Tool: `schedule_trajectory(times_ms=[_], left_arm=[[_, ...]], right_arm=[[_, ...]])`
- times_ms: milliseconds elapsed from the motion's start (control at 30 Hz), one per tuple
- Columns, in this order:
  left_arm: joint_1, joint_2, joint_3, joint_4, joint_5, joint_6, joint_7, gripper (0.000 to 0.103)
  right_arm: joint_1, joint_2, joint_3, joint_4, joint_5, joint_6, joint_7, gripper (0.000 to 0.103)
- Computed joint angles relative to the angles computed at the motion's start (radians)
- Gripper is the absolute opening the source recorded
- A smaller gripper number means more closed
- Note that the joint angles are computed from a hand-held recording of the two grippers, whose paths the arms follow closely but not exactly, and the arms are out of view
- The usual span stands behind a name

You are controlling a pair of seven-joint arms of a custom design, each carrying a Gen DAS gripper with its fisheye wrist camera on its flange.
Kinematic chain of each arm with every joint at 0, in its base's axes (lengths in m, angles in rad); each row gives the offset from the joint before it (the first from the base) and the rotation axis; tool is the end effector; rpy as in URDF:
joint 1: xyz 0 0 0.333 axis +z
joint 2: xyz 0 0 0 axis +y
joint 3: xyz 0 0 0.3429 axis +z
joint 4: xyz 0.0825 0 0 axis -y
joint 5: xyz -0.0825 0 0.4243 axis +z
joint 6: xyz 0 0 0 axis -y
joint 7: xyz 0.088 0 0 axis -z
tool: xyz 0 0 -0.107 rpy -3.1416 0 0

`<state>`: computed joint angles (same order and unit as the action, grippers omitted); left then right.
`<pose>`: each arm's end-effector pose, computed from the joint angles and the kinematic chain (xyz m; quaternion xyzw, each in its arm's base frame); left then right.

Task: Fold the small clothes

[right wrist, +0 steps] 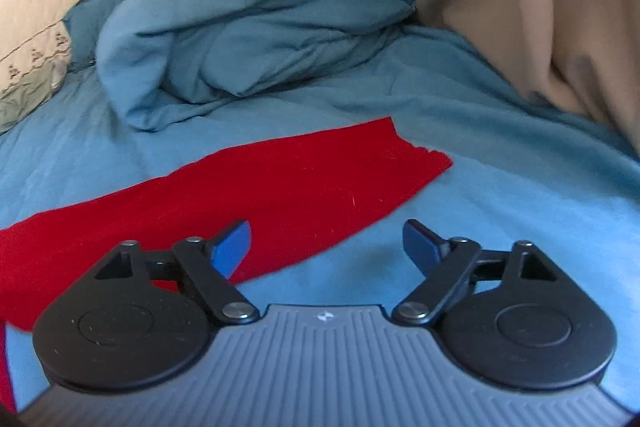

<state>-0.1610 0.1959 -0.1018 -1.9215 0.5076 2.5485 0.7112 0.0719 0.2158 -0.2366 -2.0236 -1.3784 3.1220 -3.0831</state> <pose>0.6527 -0.1786 0.4421 -0.7575 0.5939 -0.1654 0.2147 0.6391 -0.0140 0.3969 -0.4985 0.7481 -0.3175 0.3016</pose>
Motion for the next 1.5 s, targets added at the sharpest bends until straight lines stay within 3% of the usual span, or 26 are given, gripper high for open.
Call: schedule_trajectory(times_ms=[133,233,300,400,467,600,700,800,900,967,1100,1133,1233,1300,1400,1433,1467,1500], left_arm=[[0.003,0.057,0.002,0.048,-0.04,-0.035,0.039,0.103],[0.001,0.062,0.002,0.063,-0.065,-0.068,0.05,0.103],[0.001,0.08,0.0,0.092,-0.078,-0.094,0.078,0.103],[0.012,0.1,-0.006,0.131,-0.121,-0.119,0.142,0.103],[0.032,0.096,-0.014,0.134,-0.178,-0.114,0.198,0.103],[0.071,0.031,-0.005,0.078,-0.254,-0.051,0.254,0.101],[0.104,-0.058,0.013,0.007,-0.269,-0.023,0.278,0.101],[0.145,-0.151,0.028,-0.068,-0.267,-0.004,0.309,0.101],[0.198,-0.243,0.046,-0.152,-0.334,0.006,0.416,0.101],[0.234,-0.319,0.058,-0.226,-0.332,-0.001,0.417,0.101],[0.304,-0.437,0.079,-0.368,-0.331,0.036,0.431,0.101],[0.32,-0.463,0.084,-0.405,-0.331,0.048,0.436,0.101],[0.356,-0.51,0.102,-0.481,-0.357,0.068,0.462,0.101],[0.362,-0.522,0.117,-0.512,-0.403,0.079,0.49,0.101],[0.365,-0.521,0.121,-0.534,-0.462,0.099,0.516,0.101],[0.363,-0.519,0.12,-0.54,-0.479,0.113,0.526,0.101],[0.359,-0.523,0.115,-0.549,-0.493,0.127,0.529,0.101],[0.351,-0.519,0.123,-0.554,-0.518,0.144,0.548,0.101]], right_arm=[[0.018,0.029,-0.008,0.028,0.014,-0.053,0.053,0.081],[0.006,0.038,0.014,0.039,0.104,-0.077,-0.028,0.07],[-0.002,0.041,0.029,0.039,0.212,-0.095,-0.123,0.046],[-0.039,0.042,0.07,0.036,0.417,-0.092,-0.288,0.022],[-0.067,0.029,0.113,0.035,0.551,-0.112,-0.41,0.021],[0.02,-0.02,0.053,0.061,0.504,-0.127,-0.413,0.021],[0.049,-0.052,0.07,0.086,0.538,-0.088,-0.468,0.021],[0.029,-0.062,0.183,0.111,0.761,-0.025,-0.698,0.021],[-0.057,-0.04,0.404,0.144,1.024,0.026,-1.007,0.021],[-0.091,-0.009,0.536,0.17,1.116,0.047,-1.144,0.021],[-0.021,0.084,0.631,0.197,1.142,0.089,-1.248,0.021],[0.01,0.113,0.637,0.204,1.147,0.084,-1.271,0.021],[0.185,0.178,0.535,0.219,1.105,0.033,-1.305,0.021],[0.224,0.207,0.534,0.218,1.095,-0.02,-1.361,0.021],[0.301,0.212,0.479,0.202,1.069,-0.04,-1.411,0.026],[0.34,0.207,0.435,0.196,1.05,-0.032,-1.413,0.027],[0.352,0.203,0.417,0.19,1.037,-0.021,-1.441,0.039],[0.379,0.197,0.388,0.187,1.025,-0.019,-1.454,0.062]])
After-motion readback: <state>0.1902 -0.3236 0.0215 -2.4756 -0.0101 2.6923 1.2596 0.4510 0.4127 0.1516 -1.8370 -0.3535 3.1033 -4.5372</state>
